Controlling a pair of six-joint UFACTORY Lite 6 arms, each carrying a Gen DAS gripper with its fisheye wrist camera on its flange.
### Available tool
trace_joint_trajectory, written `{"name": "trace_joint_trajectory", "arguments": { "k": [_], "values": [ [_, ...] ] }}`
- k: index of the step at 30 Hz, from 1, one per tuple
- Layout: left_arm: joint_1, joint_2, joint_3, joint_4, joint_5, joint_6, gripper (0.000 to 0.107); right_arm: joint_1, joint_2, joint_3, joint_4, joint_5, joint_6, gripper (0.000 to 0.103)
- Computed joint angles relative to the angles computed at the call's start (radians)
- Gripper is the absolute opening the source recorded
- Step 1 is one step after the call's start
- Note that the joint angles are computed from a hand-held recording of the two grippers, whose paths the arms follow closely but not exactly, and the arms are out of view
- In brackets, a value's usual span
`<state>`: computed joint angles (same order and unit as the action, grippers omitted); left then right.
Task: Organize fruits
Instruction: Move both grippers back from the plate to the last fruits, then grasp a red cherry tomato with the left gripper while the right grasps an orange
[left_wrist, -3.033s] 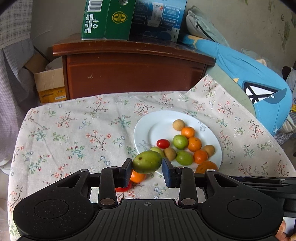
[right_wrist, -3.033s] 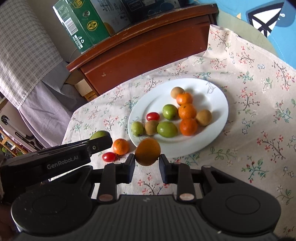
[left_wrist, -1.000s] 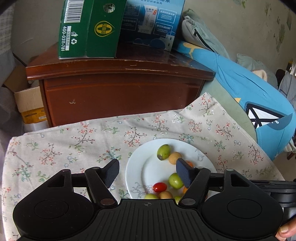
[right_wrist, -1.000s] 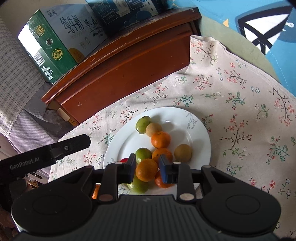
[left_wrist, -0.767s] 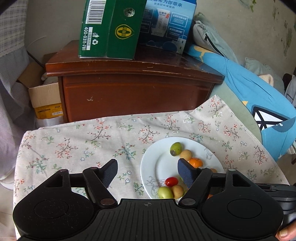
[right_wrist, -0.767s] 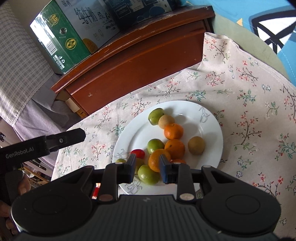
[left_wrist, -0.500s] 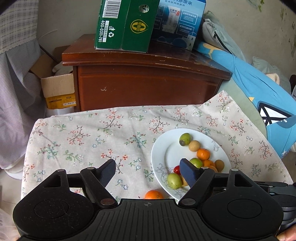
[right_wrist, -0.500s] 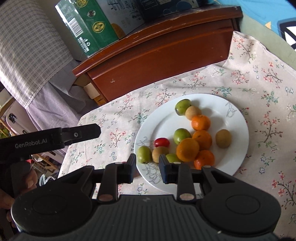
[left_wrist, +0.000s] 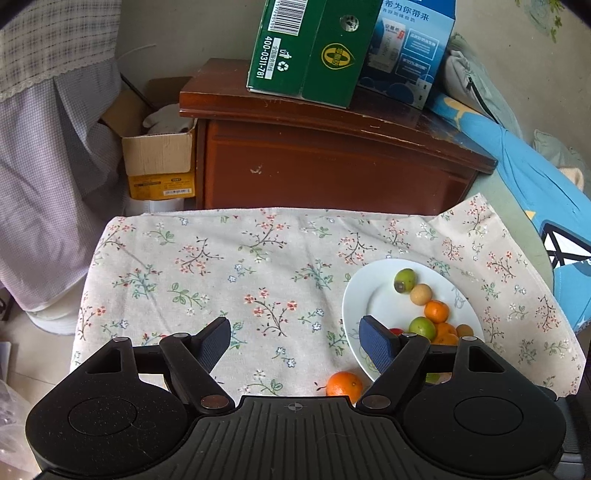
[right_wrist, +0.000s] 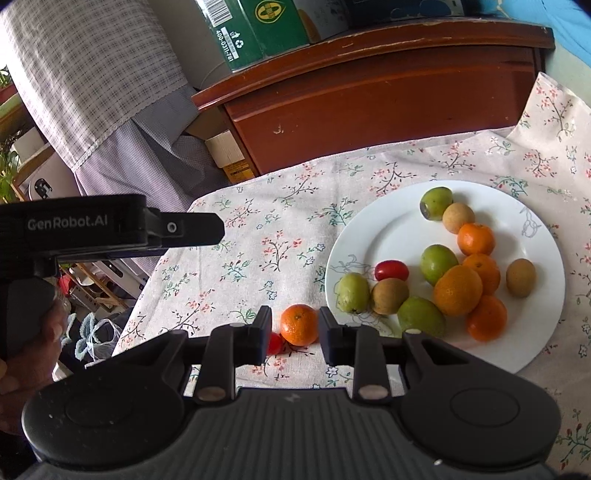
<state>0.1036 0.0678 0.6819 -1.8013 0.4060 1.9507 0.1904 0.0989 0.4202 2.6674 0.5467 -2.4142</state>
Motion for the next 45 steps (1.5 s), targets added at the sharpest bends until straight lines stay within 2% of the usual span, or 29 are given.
{"name": "trace_joint_trajectory", "arguments": {
  "k": [10,20,26,31,38,45],
  "values": [
    [0.039,0.024,0.012,0.031,0.0,-0.025,0.078,0.062,0.132,0.062,0.135,0.034,-0.117,0.029],
    [0.032,0.023,0.008,0.031,-0.003,-0.023,0.078,0.086,0.154,0.085,0.247,0.011,-0.197,0.031],
    [0.036,0.038,0.016,0.035,-0.011,-0.026,0.078,0.114,0.175,0.106,0.302,0.011,-0.248,0.036],
    [0.042,0.056,0.025,0.043,-0.016,-0.026,0.078,0.134,0.207,0.125,0.316,-0.006,-0.244,0.034],
    [0.041,0.088,0.02,0.057,-0.013,-0.014,0.078,0.119,0.16,0.108,0.259,-0.045,-0.191,0.032],
    [0.01,0.104,-0.021,-0.006,-0.025,0.086,0.077,0.133,0.004,0.013,0.304,-0.136,-0.191,0.032]
  ]
}}
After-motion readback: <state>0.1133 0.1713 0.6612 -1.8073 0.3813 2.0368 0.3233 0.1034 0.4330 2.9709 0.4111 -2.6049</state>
